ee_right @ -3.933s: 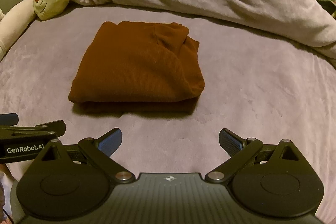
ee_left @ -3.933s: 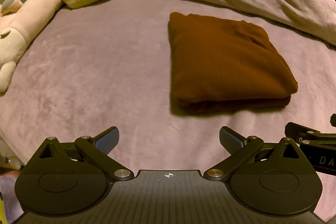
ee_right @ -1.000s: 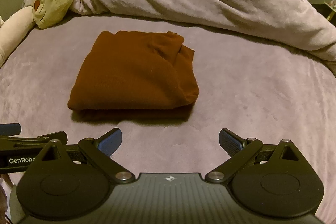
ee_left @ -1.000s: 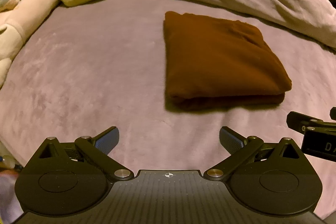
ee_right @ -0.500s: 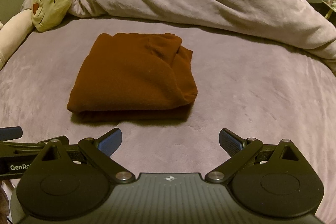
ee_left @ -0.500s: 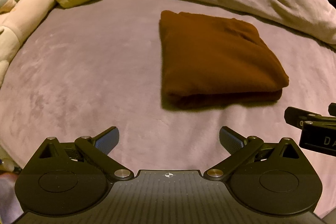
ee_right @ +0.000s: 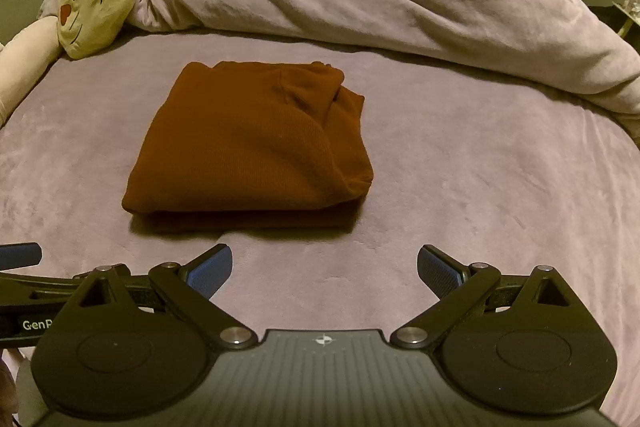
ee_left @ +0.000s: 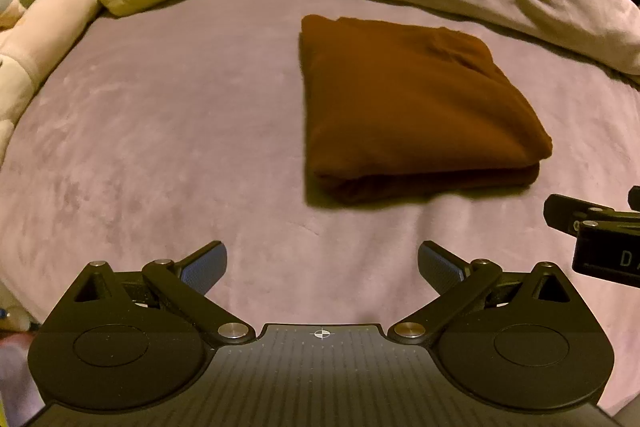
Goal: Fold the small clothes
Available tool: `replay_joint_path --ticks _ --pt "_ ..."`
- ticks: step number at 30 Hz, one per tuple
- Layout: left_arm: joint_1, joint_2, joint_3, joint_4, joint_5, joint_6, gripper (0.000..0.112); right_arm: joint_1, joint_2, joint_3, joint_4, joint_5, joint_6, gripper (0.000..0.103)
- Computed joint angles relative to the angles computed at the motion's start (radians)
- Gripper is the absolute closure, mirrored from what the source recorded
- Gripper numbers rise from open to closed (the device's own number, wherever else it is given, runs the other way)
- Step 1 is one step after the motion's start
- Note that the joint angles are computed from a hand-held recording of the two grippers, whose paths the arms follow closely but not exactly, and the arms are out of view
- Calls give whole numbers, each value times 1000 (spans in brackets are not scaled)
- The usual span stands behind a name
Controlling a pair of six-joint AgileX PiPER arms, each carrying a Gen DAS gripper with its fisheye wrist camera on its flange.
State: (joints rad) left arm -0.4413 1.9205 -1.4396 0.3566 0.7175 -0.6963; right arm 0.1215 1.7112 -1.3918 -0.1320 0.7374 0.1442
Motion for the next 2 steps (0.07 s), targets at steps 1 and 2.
replay_joint_path --ticks 1,2 --pt "2 1 -1 -6 -1 4 9 0 1 -1 -1 0 0 4" --pt "4 1 -2 -11 -2 8 9 0 3 -3 -5 0 2 4"
